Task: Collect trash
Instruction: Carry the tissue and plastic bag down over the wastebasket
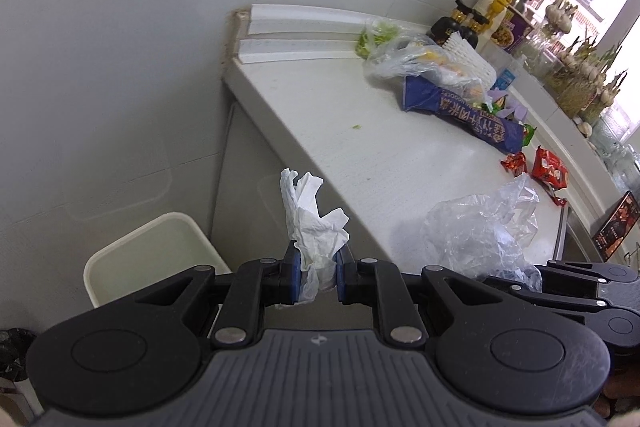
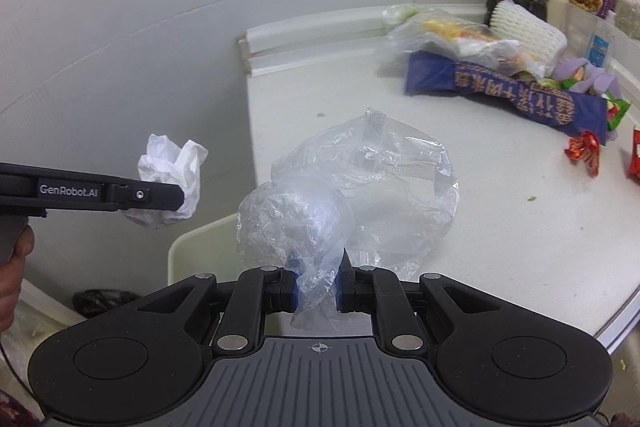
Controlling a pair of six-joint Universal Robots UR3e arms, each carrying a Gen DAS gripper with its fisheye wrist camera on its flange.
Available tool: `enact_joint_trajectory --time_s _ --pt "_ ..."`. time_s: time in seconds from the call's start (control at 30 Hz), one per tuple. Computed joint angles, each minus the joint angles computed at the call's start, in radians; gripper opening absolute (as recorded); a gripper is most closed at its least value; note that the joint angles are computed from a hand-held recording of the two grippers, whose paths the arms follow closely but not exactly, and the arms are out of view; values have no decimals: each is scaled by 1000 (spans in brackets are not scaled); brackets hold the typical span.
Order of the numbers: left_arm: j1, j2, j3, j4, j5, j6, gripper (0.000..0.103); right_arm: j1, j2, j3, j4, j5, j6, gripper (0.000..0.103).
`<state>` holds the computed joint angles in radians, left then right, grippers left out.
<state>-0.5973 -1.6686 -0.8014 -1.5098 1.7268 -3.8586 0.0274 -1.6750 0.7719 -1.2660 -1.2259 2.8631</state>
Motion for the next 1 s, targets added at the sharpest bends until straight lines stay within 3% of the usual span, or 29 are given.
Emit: enact_joint_trajectory --time_s 0.53,0.8,1.0 --pt "172 390 -476 22 -60 -29 15 391 184 -65 -79 -131 143 13" --pt "356 575 -726 -40 -152 41 15 519 310 -70 -136 -155 181 13" --pt "447 640 -900 10 -201 112 15 563 389 -9 -200 -163 205 13"
